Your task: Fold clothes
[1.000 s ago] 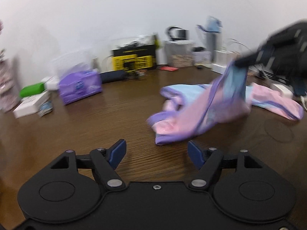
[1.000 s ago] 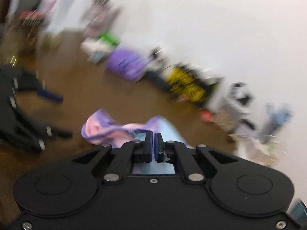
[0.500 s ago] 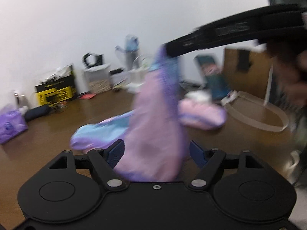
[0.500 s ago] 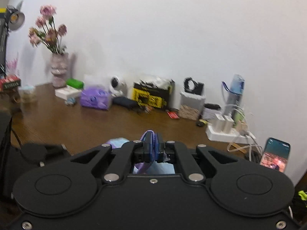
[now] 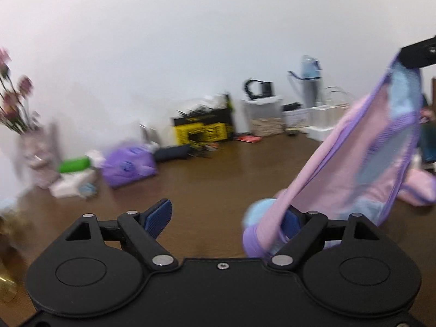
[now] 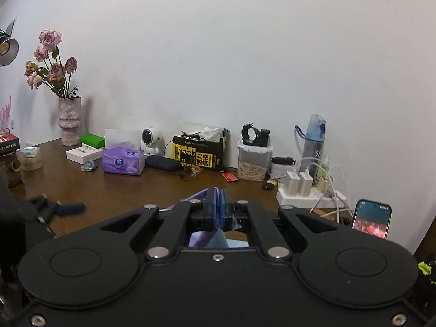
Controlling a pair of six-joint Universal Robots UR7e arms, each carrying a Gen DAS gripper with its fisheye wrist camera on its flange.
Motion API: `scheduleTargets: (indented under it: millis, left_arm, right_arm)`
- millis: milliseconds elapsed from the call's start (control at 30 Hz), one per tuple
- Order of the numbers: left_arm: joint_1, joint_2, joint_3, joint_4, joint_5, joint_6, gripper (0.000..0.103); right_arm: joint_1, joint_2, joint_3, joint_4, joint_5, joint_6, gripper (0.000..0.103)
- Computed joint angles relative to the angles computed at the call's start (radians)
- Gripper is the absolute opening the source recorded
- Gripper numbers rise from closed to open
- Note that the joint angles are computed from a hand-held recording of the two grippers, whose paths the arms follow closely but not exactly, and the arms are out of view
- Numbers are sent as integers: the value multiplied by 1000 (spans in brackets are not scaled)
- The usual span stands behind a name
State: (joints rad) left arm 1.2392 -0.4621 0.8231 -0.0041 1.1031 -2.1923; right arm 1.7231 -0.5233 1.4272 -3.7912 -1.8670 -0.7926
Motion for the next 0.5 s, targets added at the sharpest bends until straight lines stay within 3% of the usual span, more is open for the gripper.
scheduleTargets:
  millis: [100, 133, 167, 233, 300, 400, 433, 467, 500]
  left_arm:
    - [5, 16, -36, 56, -10, 22, 80]
    - [8, 26, -62, 106, -7, 8, 67]
    - [9, 37, -98, 176, 2, -18, 39]
    - [15, 91, -229, 373, 36, -87, 8]
    - [20, 110, -276, 451, 73, -96, 7]
    - [18, 100, -259, 460, 111, -104, 6]
    - [16, 94, -247, 455, 118, -107, 6]
    - [14, 88, -236, 450, 124, -110, 6]
    - [11, 80, -222, 437, 128, -104, 6]
  right_arm:
    - [1, 6, 15, -14, -14, -16, 4]
    - [1, 7, 23, -17, -23, -19, 4]
    - [1, 7, 29, -19, -29, -19, 4]
    - [-8, -3, 57, 4, -56, 4, 4]
    - [-15, -1, 74, 14, -84, 22, 4]
    - [-26, -4, 106, 50, -104, 36, 8]
    - [-28, -6, 115, 64, -101, 27, 13]
    - [-31, -8, 123, 79, -99, 17, 28]
    - [-29, -4, 128, 71, -98, -16, 36]
